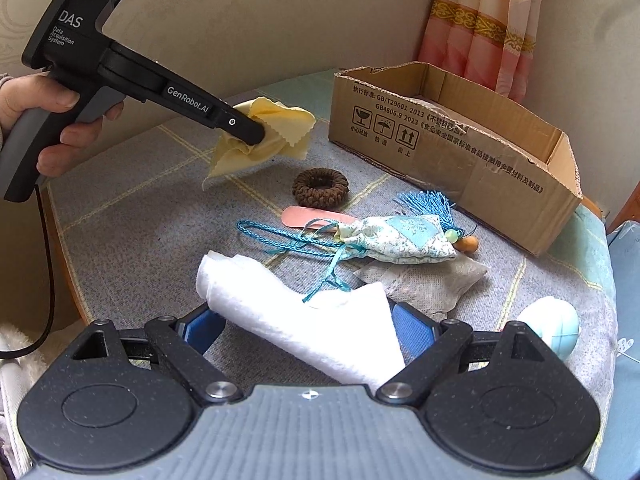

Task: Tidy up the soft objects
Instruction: 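Grasp the yellow cloth with the left tool while the right tool grasps the white cloth, then drop the yellow cloth into the box with the left tool while the right lifts the white cloth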

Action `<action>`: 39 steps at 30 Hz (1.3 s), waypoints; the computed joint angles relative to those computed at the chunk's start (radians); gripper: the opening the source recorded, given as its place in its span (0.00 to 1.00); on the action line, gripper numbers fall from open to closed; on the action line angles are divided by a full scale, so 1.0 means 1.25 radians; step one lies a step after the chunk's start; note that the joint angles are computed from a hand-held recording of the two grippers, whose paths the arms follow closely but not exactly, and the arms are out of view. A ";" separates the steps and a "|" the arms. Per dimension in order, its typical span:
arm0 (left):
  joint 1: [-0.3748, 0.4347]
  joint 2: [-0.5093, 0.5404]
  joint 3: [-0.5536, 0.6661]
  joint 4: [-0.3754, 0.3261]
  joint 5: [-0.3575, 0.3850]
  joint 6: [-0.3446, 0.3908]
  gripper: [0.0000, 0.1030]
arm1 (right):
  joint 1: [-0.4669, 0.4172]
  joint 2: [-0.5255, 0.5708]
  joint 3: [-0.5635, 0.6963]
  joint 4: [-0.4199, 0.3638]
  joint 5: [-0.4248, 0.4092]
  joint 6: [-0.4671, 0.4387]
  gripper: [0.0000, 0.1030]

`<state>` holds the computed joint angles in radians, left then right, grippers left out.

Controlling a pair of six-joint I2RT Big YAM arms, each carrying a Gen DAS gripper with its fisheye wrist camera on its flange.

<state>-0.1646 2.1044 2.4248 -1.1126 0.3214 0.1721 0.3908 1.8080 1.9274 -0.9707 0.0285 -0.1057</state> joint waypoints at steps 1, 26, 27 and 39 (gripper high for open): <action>-0.001 0.000 -0.001 -0.001 0.000 0.000 0.05 | 0.000 0.000 0.001 -0.001 -0.002 -0.002 0.90; -0.013 -0.024 -0.014 -0.021 -0.010 0.057 0.05 | 0.002 -0.016 -0.005 -0.004 0.038 -0.031 0.13; -0.013 -0.027 -0.015 -0.022 -0.010 0.060 0.05 | 0.002 -0.019 -0.006 -0.003 0.039 -0.032 0.12; -0.022 -0.043 0.018 -0.037 0.009 0.096 0.05 | -0.008 -0.058 -0.010 0.015 0.056 -0.042 0.11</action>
